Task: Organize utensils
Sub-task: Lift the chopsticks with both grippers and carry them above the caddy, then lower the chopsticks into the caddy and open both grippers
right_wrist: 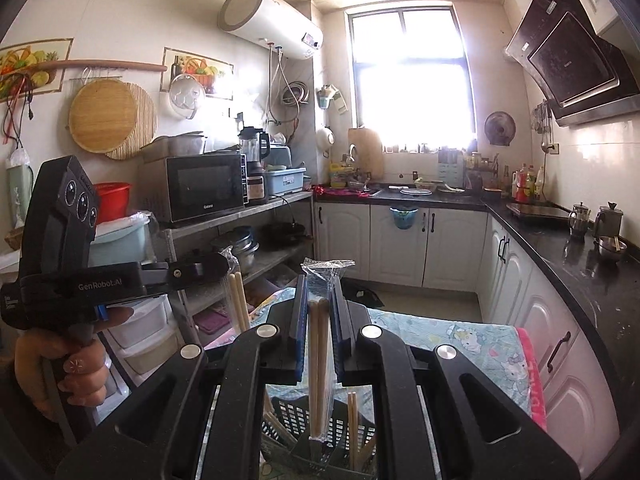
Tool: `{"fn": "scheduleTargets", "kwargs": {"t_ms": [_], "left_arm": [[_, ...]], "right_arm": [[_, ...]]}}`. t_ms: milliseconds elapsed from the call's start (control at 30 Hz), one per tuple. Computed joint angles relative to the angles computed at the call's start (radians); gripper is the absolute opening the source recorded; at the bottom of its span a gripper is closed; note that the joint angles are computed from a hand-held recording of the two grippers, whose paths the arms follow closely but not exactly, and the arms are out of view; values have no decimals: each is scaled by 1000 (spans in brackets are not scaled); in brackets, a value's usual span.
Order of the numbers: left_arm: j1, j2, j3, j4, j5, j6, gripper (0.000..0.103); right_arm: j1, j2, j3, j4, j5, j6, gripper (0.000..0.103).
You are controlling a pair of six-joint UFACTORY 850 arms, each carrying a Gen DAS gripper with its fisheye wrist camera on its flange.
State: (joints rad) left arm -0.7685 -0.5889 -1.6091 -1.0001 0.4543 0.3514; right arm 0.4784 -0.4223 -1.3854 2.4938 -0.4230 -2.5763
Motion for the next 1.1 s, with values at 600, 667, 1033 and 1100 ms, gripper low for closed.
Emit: {"fn": "scheduleTargets", "kwargs": {"t_ms": [600,667,1033,1100], "left_arm": [[28,-63,17,132,-22,-205,0],[30,-72,12,137,-32,-211,0],[30,-108,-7,-30,-82,-62,0],[27,-116,-21,-160,-79,74,0]], "right_arm": [[8,-91,-44,-14,27,24,11],[7,-100,-48,-17,27,24,11],[23,-166,-91,45,138,-34,17],[20,-167,-81,86,124,-64,34]]}}
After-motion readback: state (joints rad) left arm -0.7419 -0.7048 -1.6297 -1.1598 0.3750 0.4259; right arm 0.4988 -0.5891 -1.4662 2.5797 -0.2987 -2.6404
